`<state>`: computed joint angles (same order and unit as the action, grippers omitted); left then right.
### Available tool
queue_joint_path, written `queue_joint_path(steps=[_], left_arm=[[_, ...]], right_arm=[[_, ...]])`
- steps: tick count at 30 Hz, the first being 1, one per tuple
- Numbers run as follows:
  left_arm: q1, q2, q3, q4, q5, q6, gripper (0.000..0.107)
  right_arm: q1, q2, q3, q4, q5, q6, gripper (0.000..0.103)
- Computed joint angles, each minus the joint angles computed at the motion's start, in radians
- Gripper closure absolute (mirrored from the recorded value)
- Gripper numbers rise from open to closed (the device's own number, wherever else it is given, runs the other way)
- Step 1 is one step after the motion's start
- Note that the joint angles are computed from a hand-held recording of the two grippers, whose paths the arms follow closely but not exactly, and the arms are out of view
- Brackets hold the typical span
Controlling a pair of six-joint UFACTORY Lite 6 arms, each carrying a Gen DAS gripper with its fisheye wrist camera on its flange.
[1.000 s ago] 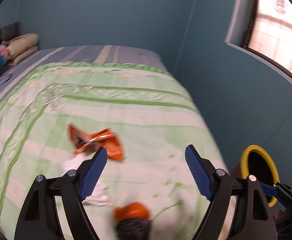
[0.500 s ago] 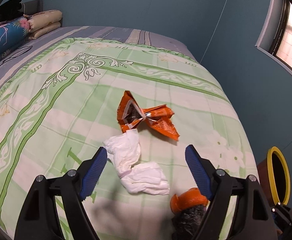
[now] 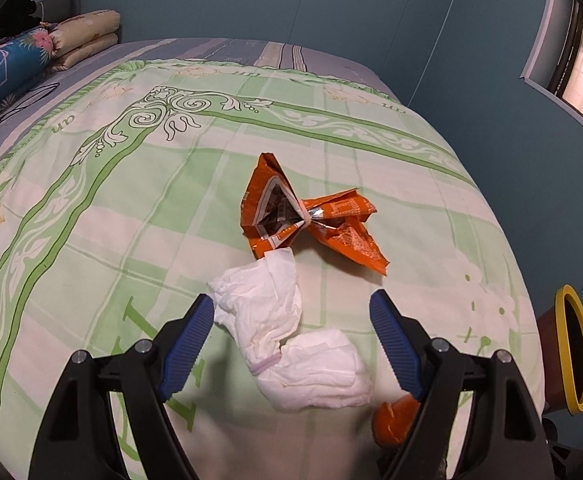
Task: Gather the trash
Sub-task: 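Grasp the white tissue with the left gripper while the right gripper grasps another black plastic bag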
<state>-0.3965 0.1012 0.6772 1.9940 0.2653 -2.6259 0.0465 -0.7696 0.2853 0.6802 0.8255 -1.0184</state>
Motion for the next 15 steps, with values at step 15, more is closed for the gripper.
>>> queue_joint_path(steps=[15], left_arm=[[0.092,0.215,0.125,0.274,-0.065,-0.218,0.063]], right_arm=[[0.228,0.180,-0.001,0.015,-0.218,0.107,0.047]])
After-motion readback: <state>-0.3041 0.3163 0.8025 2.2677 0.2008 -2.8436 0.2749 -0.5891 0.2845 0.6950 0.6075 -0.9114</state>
